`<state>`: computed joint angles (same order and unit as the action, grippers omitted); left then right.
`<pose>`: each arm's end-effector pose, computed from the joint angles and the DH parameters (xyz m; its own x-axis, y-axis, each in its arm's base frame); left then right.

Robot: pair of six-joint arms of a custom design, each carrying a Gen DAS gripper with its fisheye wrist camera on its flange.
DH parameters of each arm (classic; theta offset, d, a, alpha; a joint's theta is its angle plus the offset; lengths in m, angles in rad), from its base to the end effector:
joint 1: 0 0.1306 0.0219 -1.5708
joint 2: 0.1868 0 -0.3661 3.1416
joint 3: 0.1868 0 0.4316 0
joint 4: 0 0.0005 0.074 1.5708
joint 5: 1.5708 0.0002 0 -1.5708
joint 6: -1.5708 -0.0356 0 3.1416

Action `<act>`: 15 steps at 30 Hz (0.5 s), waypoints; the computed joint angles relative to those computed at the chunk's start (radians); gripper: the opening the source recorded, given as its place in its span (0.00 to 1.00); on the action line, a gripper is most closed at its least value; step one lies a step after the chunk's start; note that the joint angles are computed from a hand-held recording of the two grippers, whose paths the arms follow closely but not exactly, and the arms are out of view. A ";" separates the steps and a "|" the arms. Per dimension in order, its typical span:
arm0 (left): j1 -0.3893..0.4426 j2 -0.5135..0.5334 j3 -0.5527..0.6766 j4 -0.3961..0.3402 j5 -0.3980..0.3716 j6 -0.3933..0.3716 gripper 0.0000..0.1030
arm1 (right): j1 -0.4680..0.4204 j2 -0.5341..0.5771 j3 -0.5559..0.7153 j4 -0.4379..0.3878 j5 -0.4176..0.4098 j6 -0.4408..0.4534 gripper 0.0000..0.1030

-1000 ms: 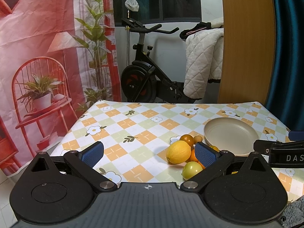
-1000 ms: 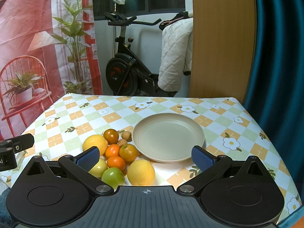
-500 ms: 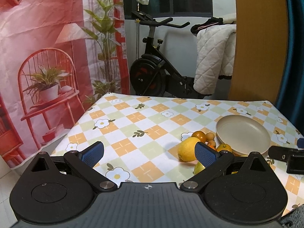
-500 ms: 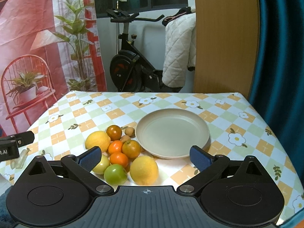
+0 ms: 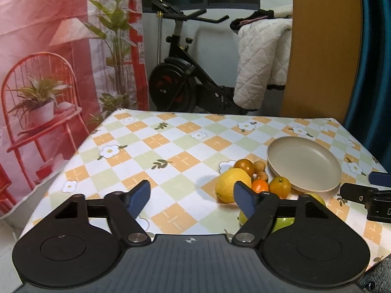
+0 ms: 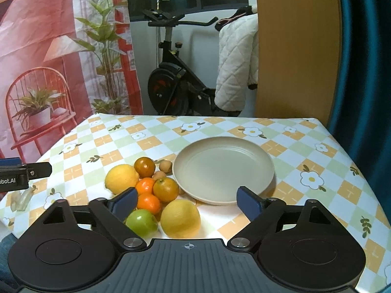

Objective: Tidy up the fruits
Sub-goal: 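Move the right gripper toward the large yellow grapefruit in the fruit pile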

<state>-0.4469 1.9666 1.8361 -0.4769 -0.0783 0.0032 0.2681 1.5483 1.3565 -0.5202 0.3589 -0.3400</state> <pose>0.6693 -0.3182 0.3175 -0.5159 0.2437 -0.8213 0.3713 0.9276 0.0420 0.5691 0.1428 0.3392 -0.5911 0.1614 -0.7902 0.2180 0.9753 0.0361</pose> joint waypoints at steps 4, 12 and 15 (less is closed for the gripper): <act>0.006 0.016 0.017 -0.011 0.034 0.002 0.54 | -0.014 0.008 -0.006 0.019 -0.032 0.019 0.62; 0.009 0.022 -0.007 0.123 0.083 -0.016 0.51 | -0.034 0.015 -0.030 0.109 -0.080 0.104 0.45; 0.010 0.040 0.012 0.142 0.102 0.008 0.44 | -0.044 0.015 -0.044 0.154 -0.092 0.133 0.37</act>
<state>-0.4373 2.0066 1.8484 -0.3351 0.0237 0.0114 0.2246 1.5632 1.3122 -0.3662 0.2666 -0.2074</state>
